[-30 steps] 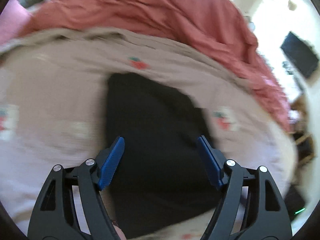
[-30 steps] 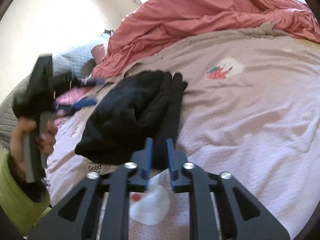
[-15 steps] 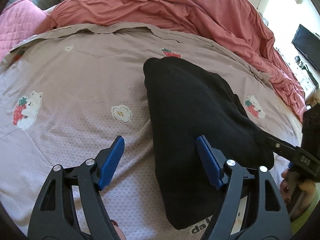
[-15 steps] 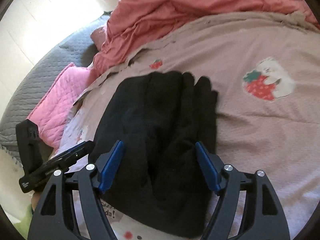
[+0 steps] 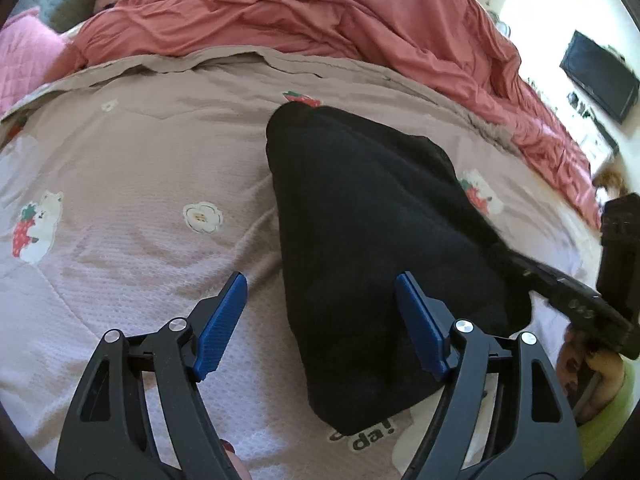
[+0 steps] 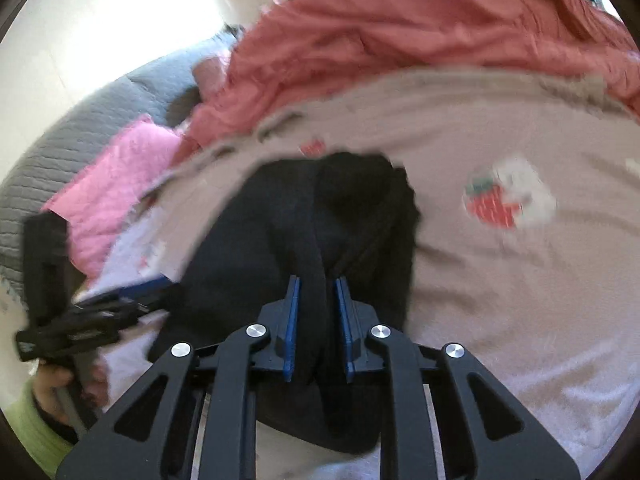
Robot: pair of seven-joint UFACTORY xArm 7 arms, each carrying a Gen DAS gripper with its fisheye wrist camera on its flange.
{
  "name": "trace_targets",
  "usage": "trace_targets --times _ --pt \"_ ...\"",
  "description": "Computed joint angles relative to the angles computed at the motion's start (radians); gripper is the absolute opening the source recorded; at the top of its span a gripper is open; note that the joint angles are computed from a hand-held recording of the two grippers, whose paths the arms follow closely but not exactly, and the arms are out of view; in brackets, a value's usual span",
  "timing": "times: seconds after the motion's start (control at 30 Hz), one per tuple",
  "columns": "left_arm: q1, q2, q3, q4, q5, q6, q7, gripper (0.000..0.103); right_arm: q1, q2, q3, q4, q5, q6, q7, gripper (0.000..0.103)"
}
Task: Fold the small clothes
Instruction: 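Open the right tool and lift both tools away from the bundle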
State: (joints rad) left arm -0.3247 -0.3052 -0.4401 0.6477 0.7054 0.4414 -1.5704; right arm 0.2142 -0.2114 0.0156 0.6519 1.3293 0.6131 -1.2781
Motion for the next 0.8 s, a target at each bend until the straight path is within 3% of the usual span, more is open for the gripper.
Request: trace_targets --times 0.07,0.13,0.47,0.6,0.67,0.8 --pt "0.002 0.009 0.000 -0.001 0.003 -0.003 -0.008 0.070 -0.002 0.027 0.001 0.004 0.006 0.002 0.013 0.026" --pt "0.001 0.003 0.007 -0.015 -0.002 -0.020 -0.018 0.071 -0.002 0.013 0.012 -0.006 0.007 -0.029 0.020 0.038" --pt "-0.010 -0.054 -0.016 -0.036 -0.058 0.018 -0.001 0.072 0.036 -0.107 -0.002 -0.070 0.003 -0.101 0.029 0.047" --pt "-0.015 -0.097 -0.039 -0.041 -0.070 0.057 0.001 0.082 0.054 -0.206 -0.019 -0.126 0.023 -0.133 0.012 0.068" --pt "-0.025 -0.126 -0.055 -0.043 -0.081 0.090 0.003 0.089 0.062 -0.270 -0.028 -0.164 0.012 -0.142 0.011 0.073" --pt "-0.051 -0.160 -0.089 -0.044 -0.110 0.157 0.014 0.093 0.091 -0.394 -0.029 -0.250 -0.029 -0.206 0.035 0.088"
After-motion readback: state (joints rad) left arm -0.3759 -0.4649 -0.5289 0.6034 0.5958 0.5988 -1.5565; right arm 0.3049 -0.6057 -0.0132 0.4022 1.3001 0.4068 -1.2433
